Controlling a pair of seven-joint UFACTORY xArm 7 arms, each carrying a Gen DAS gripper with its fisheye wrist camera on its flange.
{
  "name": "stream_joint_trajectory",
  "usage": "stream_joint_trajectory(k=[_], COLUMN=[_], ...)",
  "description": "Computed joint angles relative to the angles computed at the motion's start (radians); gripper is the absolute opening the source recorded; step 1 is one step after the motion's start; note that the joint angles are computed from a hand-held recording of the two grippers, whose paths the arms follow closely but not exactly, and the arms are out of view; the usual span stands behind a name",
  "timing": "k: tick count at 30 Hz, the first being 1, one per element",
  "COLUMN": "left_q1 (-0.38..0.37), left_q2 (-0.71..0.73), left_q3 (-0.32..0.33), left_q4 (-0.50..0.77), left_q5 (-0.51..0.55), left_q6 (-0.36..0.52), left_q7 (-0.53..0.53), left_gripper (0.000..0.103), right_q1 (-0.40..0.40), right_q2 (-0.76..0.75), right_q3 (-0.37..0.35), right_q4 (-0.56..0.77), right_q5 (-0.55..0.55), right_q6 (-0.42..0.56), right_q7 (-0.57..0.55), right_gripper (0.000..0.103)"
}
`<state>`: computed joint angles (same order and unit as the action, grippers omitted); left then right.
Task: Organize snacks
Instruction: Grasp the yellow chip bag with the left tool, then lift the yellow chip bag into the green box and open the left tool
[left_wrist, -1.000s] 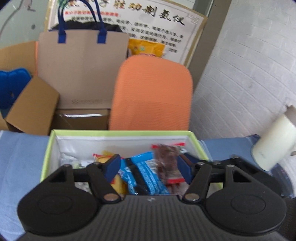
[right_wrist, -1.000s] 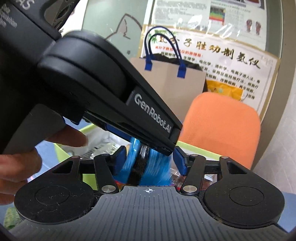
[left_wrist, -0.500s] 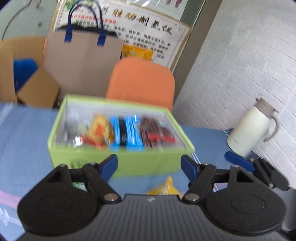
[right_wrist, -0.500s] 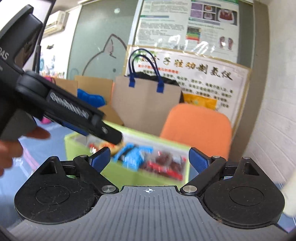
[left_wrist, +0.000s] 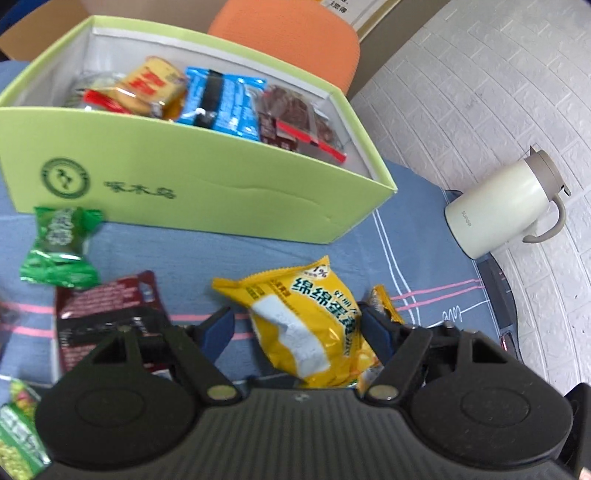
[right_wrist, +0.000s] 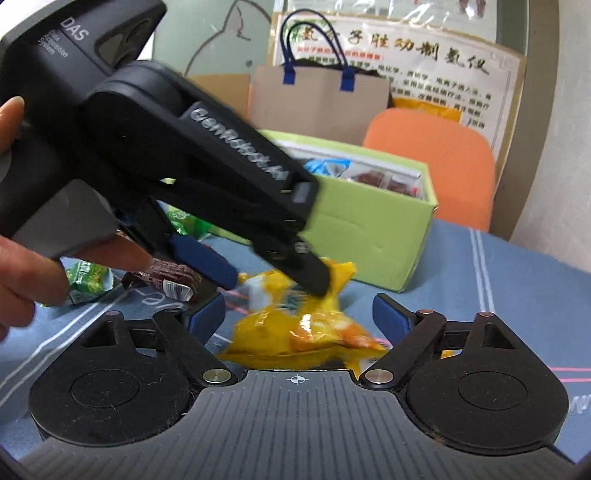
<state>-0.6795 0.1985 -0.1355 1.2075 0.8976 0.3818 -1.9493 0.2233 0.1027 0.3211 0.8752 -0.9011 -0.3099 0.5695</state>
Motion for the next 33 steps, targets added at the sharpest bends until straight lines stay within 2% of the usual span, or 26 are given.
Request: stream_joint_trajectory(k=[2, 4, 8, 12, 14, 19, 22, 24, 27, 28, 30, 33], left_q1=[0.001, -0.007, -0.012, -0.032, -0.042, -0.069, -0.090, -0.096, -0.094, -0.092, -0.088, -0.085], left_q2=[0.008, 0.009, 0.010, 0.006, -0.010, -0.047, -0.059, -0.075, -0.081, -0.082, -0.082, -0.112], left_q3=[-0.001, 0.008, 0.007, -0.008, -0.018, -0.065, -0.095, -0.109, -0.125, -0.128, -0.131, -0.133], left_q4=[0.006, 0.003, -0.002, 0.003, -0.013, -0.042, -0.056, -0.077, -0.091, -0.093, -0.094, -0.122], left_q5=[-0.005, 0.017, 0.028, 0.022, 0.034, 0.062, 0.094, 0.113, 0.136, 0.138, 0.145, 0.181], left_q6=[-0.002, -0.005, -0.003, 0.064, 0.086, 0.165, 0.206, 0.207, 0.197, 0.195, 0.193, 0.188], left_q7=[0.014, -0.008, -0.038, -0.030, -0.051, -0.119, -0.186, -0.235, -0.274, -0.279, -0.286, -0.333], left_gripper=[0.074, 0.074, 0.074, 0.074, 0.074, 0.074, 0.074, 0.074, 0.074, 0.074, 0.074, 0.074], right_q1=[-0.020, -0.027, -0.073, -0.140, -0.082, -0.027, 0.017, 0.037, 0.081, 0.086, 0.097, 0.148], right_q2=[0.010, 0.017, 0.037, 0.054, 0.032, -0.044, -0.115, -0.175, -0.241, -0.262, -0.280, -0.273], right_q3=[0.020, 0.024, 0.060, 0.129, 0.079, 0.031, -0.001, -0.014, -0.046, -0.044, -0.047, -0.101], right_q4=[0.013, 0.015, 0.035, 0.080, 0.050, -0.028, -0.112, -0.191, -0.247, -0.272, -0.298, -0.288], right_q5=[-0.051, -0.055, -0.142, -0.360, -0.313, -0.323, -0.271, -0.205, -0.210, -0.180, -0.134, -0.149], right_q6=[0.009, 0.003, -0.004, 0.017, 0.012, -0.023, -0.037, -0.051, -0.035, -0.033, -0.031, -0.013], right_q7=[0.032, 0.035, 0.139, 0.349, 0.308, 0.338, 0.299, 0.242, 0.252, 0.228, 0.188, 0.216], right_gripper=[0.071, 0.071, 0.073, 0.072, 0.071, 0.071, 0.071, 0.071, 0.070, 0.070, 0.071, 0.076])
